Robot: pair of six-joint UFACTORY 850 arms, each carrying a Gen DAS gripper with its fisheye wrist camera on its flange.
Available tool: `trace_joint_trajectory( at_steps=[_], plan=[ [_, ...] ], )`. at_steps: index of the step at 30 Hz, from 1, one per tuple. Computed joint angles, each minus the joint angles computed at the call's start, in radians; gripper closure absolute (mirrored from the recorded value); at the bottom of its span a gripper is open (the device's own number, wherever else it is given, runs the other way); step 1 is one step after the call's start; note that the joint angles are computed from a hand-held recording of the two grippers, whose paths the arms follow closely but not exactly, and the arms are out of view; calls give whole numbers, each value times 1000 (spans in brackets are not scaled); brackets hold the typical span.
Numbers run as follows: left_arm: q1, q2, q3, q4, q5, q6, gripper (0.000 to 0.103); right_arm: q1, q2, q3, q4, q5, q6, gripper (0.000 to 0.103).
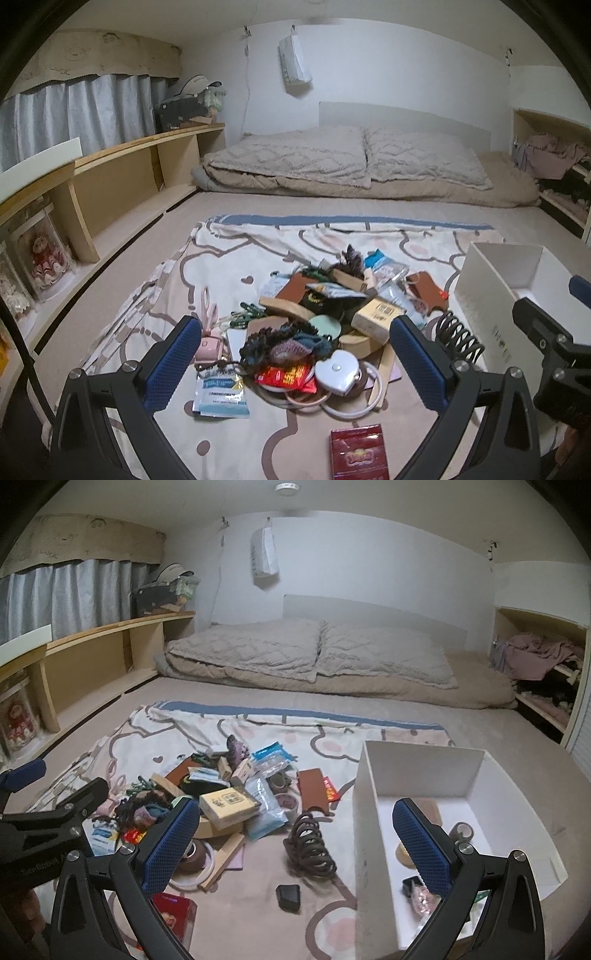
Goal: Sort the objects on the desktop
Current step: 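Move both tools toward the pile of items on the bed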
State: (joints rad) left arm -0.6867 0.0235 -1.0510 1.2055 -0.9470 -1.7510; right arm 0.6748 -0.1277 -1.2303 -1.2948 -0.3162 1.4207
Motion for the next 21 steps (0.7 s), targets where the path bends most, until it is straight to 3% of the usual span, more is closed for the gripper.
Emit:
trace_joint_trajectory(
  at_steps=[21],
  plan=[
    [8, -24, 89, -180, 166, 65, 0, -4, -92, -37, 234, 2, -267, 0]
  ],
)
